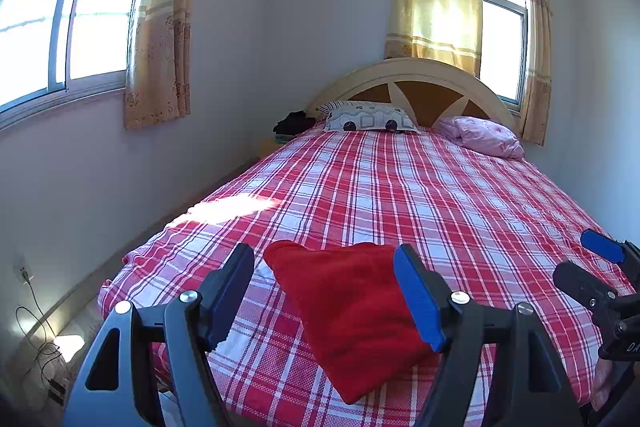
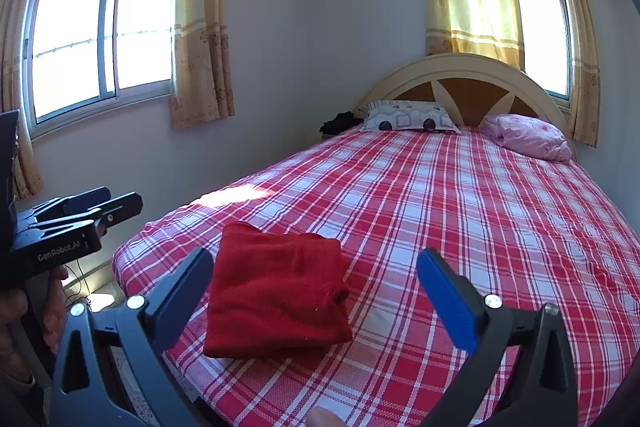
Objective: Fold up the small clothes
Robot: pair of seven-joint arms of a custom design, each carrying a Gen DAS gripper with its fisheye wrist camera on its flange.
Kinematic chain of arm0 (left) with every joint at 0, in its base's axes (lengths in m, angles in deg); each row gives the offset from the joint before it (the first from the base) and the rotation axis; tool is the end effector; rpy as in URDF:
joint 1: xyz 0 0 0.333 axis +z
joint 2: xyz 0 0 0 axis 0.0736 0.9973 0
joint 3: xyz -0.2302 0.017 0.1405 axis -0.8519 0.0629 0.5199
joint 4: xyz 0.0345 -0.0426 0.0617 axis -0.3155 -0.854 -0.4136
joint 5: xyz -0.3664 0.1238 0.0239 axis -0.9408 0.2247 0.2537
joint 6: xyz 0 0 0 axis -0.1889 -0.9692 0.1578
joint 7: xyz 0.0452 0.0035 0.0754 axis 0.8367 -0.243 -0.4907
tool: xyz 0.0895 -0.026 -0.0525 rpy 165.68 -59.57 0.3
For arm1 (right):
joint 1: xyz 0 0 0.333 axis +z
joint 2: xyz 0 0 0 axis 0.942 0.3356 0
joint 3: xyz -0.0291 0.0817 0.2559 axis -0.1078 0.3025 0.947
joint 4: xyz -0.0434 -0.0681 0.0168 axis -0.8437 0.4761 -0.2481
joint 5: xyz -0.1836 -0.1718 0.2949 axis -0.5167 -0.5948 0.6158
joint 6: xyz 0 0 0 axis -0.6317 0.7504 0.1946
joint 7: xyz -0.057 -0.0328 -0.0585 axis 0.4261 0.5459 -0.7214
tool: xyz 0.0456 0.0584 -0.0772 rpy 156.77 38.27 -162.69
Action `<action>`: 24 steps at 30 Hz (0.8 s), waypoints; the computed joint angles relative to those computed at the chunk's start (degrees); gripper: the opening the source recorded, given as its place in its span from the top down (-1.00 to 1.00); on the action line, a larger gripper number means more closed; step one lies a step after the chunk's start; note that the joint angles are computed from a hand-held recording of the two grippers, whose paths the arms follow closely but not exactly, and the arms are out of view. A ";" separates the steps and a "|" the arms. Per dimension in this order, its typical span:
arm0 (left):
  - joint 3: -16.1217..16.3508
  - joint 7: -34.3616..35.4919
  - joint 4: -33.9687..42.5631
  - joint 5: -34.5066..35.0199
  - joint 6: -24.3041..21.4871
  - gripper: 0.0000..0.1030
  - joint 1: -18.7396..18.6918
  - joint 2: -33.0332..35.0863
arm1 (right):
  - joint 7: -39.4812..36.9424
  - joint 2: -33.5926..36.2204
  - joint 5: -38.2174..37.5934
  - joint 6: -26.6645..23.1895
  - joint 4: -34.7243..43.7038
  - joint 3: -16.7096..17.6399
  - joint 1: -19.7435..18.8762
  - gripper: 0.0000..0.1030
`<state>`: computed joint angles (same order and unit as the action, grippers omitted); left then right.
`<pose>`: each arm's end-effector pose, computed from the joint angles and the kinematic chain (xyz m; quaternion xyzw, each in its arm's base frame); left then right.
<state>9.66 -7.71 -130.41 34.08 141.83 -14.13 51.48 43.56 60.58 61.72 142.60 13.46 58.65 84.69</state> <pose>0.4605 -0.3263 0.5479 -0.6996 0.4608 -0.3338 0.4322 0.7223 0.2301 0.5757 -0.7475 0.3831 -0.2294 0.4917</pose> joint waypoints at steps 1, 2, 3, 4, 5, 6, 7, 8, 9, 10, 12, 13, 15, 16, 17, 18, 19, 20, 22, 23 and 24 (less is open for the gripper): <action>0.02 0.12 0.11 -0.05 -0.08 -0.42 0.01 0.12 | -0.33 -0.13 0.14 0.15 -0.29 0.17 -0.06 -1.00; -0.01 0.33 0.33 -0.22 -0.42 -0.42 -0.03 0.31 | -0.78 -0.52 0.42 0.45 -0.97 0.38 -0.19 -1.00; 0.10 0.64 0.41 -0.47 -0.18 -0.42 -0.04 0.41 | -1.14 -0.77 0.65 0.70 -1.41 0.52 -0.26 -1.00; 0.22 1.07 0.55 -0.86 0.12 -0.42 -0.05 0.55 | -1.09 -0.80 0.70 0.78 -1.48 0.44 -0.21 -1.00; 0.25 1.36 0.70 -1.08 0.09 -0.42 -0.09 0.70 | -1.00 -0.82 0.71 0.73 -1.50 0.36 -0.17 -1.00; 0.21 1.53 0.95 -1.13 -0.18 -0.42 -0.15 0.93 | -1.03 -0.84 0.76 0.69 -1.51 0.36 -0.18 -1.00; 0.22 1.69 1.14 -1.22 -0.33 -0.42 -0.22 1.08 | -1.00 -0.89 0.80 0.74 -1.60 0.32 -0.17 -1.00; 0.33 2.11 1.31 -1.57 -0.04 -0.42 -0.28 1.19 | -1.14 -1.02 0.94 0.87 -1.84 0.39 -0.22 -1.00; 0.44 2.17 1.31 -1.70 0.43 -0.42 -0.31 1.16 | -1.39 -1.01 1.02 0.81 -1.80 0.46 -0.31 -1.00; 0.51 1.98 1.16 -1.69 0.80 -0.42 -0.31 1.00 | -1.46 -1.19 1.15 1.15 -2.13 0.48 -0.28 -1.00; 0.61 0.88 0.59 -1.18 2.02 -0.42 -0.21 0.50 | -1.58 -1.57 1.38 1.79 -2.79 0.52 -0.18 -1.00; 0.68 0.50 0.40 -1.01 2.53 -0.42 -0.06 0.27 | -1.52 -1.63 1.38 1.83 -2.81 0.46 -0.13 -1.00; 0.60 0.00 0.14 -0.72 3.31 -0.42 0.11 -0.02 | -1.78 -1.84 1.48 2.10 -3.12 0.52 -0.11 -1.00; 0.58 -0.10 0.09 -0.74 3.63 -0.42 0.19 -0.13 | -2.03 -2.03 1.55 2.39 -3.40 0.57 -0.08 -1.00; 0.37 -0.04 0.35 -0.59 3.09 -0.51 0.22 0.03 | -2.36 -2.27 1.61 2.69 -3.78 0.62 -0.04 -1.00; 0.17 0.49 0.79 -0.63 2.35 -0.63 0.16 0.31 | -2.74 -2.48 1.67 2.93 -4.14 0.69 0.01 -1.00; 0.11 0.72 0.80 -0.58 2.08 -0.83 0.10 0.30 | -3.34 -2.80 1.96 3.09 -4.63 0.91 -0.17 -1.00; -0.09 0.42 0.84 0.22 1.75 -0.86 0.02 0.30 | -3.72 -2.91 2.06 3.19 -4.83 0.96 -0.15 -1.00; -0.68 0.07 1.42 1.90 -0.29 -0.86 -0.31 0.74 | -4.44 -3.26 2.25 3.53 -5.39 1.04 -0.04 -1.00; -0.72 0.36 1.60 2.24 -0.91 -0.86 -0.49 0.86 | -4.82 -3.41 2.44 3.75 -5.70 1.12 -0.09 -1.00; -0.80 0.84 1.92 2.54 -1.42 -0.86 -0.71 1.11 | -5.21 -3.62 2.66 4.02 -6.10 1.21 -0.09 -1.00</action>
